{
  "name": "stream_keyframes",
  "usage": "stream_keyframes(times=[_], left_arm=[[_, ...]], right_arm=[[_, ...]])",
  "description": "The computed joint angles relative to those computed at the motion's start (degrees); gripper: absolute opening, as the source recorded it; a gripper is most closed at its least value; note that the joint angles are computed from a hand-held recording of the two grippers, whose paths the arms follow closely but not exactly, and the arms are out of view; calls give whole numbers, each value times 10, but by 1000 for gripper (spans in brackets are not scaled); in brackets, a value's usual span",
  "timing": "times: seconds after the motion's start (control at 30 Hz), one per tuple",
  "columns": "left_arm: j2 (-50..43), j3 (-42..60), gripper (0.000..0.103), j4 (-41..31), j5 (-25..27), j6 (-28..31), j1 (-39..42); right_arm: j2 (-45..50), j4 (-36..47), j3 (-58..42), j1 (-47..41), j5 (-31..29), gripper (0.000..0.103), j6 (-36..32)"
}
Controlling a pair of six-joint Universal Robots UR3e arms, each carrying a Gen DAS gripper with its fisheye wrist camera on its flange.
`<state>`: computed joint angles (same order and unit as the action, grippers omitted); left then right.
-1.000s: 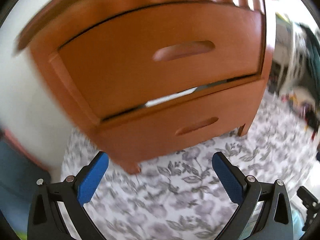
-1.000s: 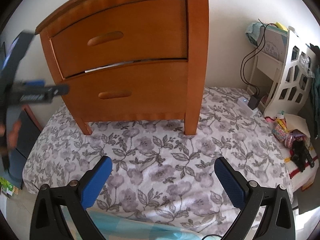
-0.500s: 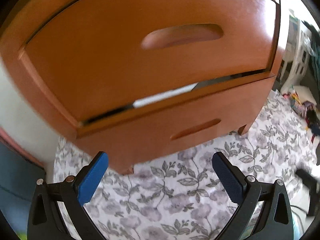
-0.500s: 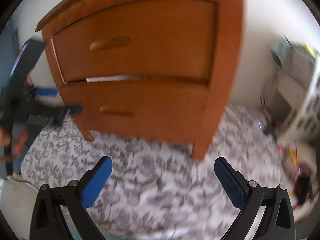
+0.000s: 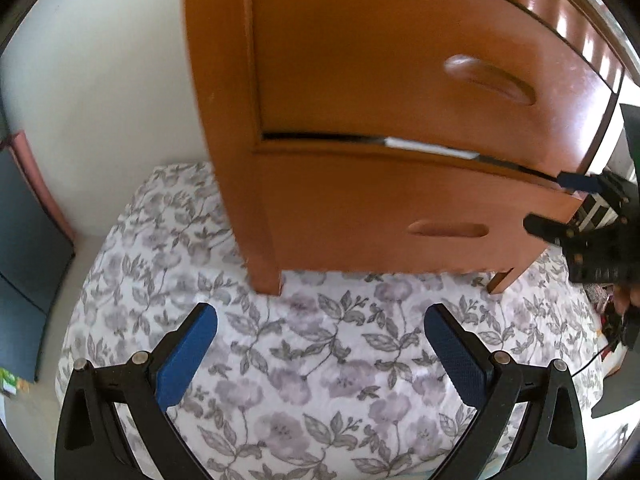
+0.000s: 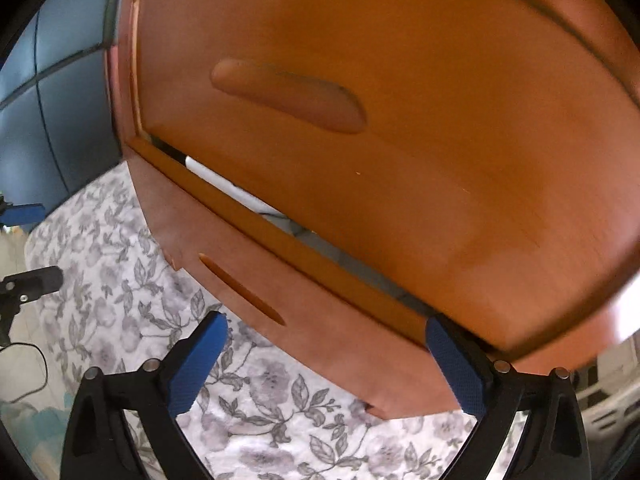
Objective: Organize soft objects
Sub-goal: 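Move the right gripper to the lower drawer handle and grasp it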
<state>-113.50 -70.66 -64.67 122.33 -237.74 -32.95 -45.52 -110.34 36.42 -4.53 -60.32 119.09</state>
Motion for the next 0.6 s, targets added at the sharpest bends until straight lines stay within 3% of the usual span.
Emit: stream_keyframes(times=[0.23, 0.43, 0.6], left_arm=[[44, -116, 103, 79, -31, -20, 14], [57, -167, 103, 143, -56, -10, 25], [74, -214, 103, 187, -76, -9, 37]], right_arm=[[56, 63, -112, 34, -55, 97, -53], [6, -43, 17, 63, -114, 99, -118], [17, 87, -59, 67, -97, 98, -157]])
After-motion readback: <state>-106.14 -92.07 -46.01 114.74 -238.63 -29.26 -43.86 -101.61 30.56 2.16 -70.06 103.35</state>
